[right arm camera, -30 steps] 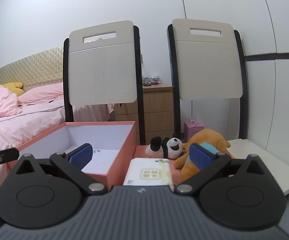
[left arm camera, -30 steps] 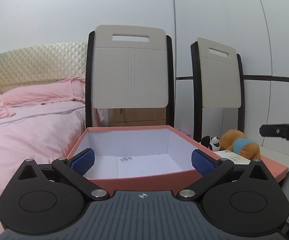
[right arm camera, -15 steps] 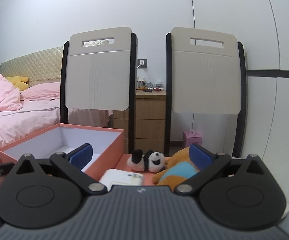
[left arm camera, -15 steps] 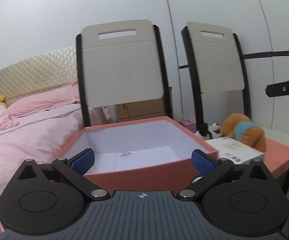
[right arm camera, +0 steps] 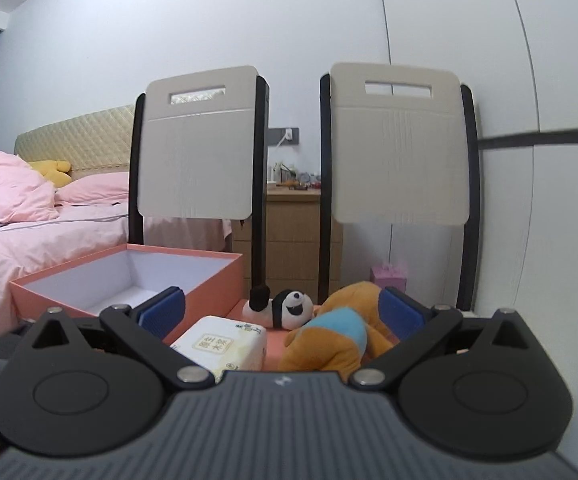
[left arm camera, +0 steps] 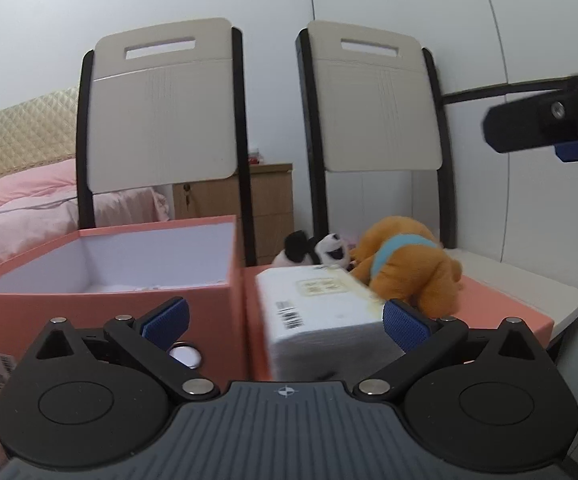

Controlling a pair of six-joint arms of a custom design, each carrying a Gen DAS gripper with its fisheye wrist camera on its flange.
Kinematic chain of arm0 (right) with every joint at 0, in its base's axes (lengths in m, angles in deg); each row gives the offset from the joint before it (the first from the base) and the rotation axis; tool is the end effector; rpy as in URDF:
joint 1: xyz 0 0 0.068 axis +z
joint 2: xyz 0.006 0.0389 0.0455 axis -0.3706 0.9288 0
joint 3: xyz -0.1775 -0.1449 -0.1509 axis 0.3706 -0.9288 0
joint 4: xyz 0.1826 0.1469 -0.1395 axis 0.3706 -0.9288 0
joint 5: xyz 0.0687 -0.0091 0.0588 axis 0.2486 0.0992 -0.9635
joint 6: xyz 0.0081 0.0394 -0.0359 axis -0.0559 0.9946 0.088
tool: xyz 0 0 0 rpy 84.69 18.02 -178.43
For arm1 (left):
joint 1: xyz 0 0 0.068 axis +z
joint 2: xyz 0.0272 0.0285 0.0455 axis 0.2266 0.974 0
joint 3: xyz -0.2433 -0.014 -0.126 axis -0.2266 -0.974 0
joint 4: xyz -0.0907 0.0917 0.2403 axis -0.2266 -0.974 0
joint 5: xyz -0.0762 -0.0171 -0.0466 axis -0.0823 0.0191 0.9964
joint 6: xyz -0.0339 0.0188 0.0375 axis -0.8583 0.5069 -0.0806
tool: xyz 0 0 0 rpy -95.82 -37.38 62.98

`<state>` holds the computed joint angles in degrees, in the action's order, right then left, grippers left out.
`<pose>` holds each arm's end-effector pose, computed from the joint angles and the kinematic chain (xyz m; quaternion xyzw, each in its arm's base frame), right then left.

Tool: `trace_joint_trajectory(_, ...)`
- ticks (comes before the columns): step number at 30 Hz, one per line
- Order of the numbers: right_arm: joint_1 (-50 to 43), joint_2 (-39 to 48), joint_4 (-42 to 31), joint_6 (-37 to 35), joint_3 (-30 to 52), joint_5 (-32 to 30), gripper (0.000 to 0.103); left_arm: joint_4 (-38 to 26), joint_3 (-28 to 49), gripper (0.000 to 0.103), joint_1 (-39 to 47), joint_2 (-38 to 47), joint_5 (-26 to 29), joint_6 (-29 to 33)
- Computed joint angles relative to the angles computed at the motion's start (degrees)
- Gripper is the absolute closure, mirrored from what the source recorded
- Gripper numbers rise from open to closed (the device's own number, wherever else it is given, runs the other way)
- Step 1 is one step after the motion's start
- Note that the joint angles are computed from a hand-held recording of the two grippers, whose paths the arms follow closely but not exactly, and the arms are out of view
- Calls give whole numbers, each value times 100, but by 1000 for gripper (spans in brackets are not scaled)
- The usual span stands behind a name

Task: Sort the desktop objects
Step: 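Move the left tool to the white tissue pack and close on it, then carry the tissue pack into the pink box and open the left tool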

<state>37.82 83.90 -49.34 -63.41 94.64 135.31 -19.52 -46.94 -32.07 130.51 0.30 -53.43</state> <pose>0.1163 0.1346 0.1845 0.0593 0.7621 -0.0257 0.6442 0.2199 -0.2064 0.1152 0.2123 0.7452 -0.1292 0.6188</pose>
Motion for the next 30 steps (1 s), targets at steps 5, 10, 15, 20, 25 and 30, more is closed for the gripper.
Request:
trace_joint_trajectory(5, 182, -451, -412, 224, -94, 207, 0, 221, 431, 0, -362, 639, -553, -428)
trace_joint_trajectory(10, 220, -593, -1043, 632, 2, 232, 0, -310, 808, 0, -424, 906, -696, -1064)
trace_joint_trajectory(15, 88, -460, -1416, 924, 143, 123, 0, -311, 1060, 0, -430, 1092, -794, -1114)
trace_joint_trajectory(20, -248, -107, -1736, 1163, 366, -280, 0, -561, 1204, 0, -360, 1059, -705, -1084)
trace_joint_trajectory(25, -456, 89, -1838, 1286, 463, -518, 0, -646, 1246, 16, -264, 1036, -609, -1030)
trace_joint_trajectory(30, -572, 142, -1867, 1334, 488, -630, 0, -589, 978, 19, -95, 766, -215, -927)
